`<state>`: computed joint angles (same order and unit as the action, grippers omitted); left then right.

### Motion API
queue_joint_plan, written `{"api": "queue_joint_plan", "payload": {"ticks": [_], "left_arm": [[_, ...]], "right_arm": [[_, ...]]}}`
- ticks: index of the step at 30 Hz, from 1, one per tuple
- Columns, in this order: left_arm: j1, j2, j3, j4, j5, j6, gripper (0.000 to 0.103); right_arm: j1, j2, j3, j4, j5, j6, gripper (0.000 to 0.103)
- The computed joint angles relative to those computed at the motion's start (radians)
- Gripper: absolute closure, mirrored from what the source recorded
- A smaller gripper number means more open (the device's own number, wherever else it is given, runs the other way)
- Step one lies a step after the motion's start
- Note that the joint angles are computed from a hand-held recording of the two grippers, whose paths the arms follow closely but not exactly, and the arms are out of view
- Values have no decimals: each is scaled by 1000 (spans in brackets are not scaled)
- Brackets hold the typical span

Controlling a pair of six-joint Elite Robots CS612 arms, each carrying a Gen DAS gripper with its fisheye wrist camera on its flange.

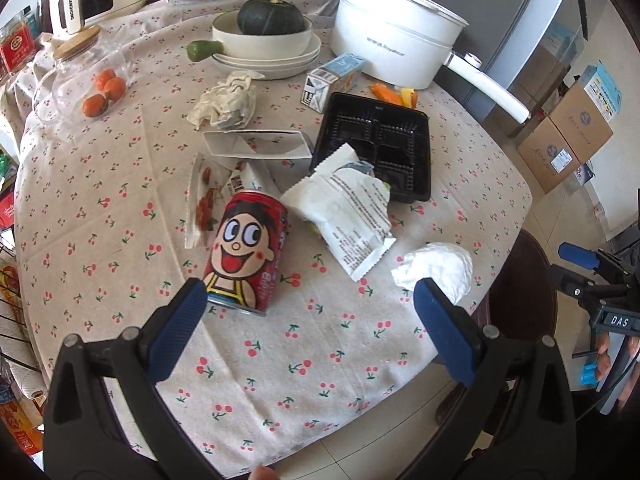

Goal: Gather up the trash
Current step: 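Grasp the cartoon-face can with the left tool while the right tool grasps the white tissue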

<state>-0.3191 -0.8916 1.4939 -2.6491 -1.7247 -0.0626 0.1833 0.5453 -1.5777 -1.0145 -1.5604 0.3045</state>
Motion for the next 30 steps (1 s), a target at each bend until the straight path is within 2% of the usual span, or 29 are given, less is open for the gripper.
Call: {"api": "queue_joint_plan", "payload": {"ticks": [4, 6, 10, 13, 14, 15, 21, 30], "left_arm": [[8, 32, -43, 77, 11, 2, 4], [12, 48, -63, 107, 8, 0, 10], [15, 69, -87, 126, 5, -4, 15], [19, 86, -109, 148, 6, -21, 31], [20, 90, -114, 157, 4, -28, 42], [21, 93, -119, 168, 3, -36, 48], [25, 79, -99, 138, -17, -62, 48], [43, 28, -30, 51, -48, -62, 48]], "right_arm": [[12, -14, 47, -33, 26, -3, 16], [15, -19, 65, -39, 31, -4, 16], [20, -28, 95, -40, 29, -7, 16], [23, -31, 109, -38, 30, -7, 16], [24, -31, 113, -37, 30, -6, 16], [26, -32, 116, -36, 30, -5, 16], [32, -34, 131, -31, 28, -8, 16], [45, -42, 172, -38, 34, -19, 16]]}}
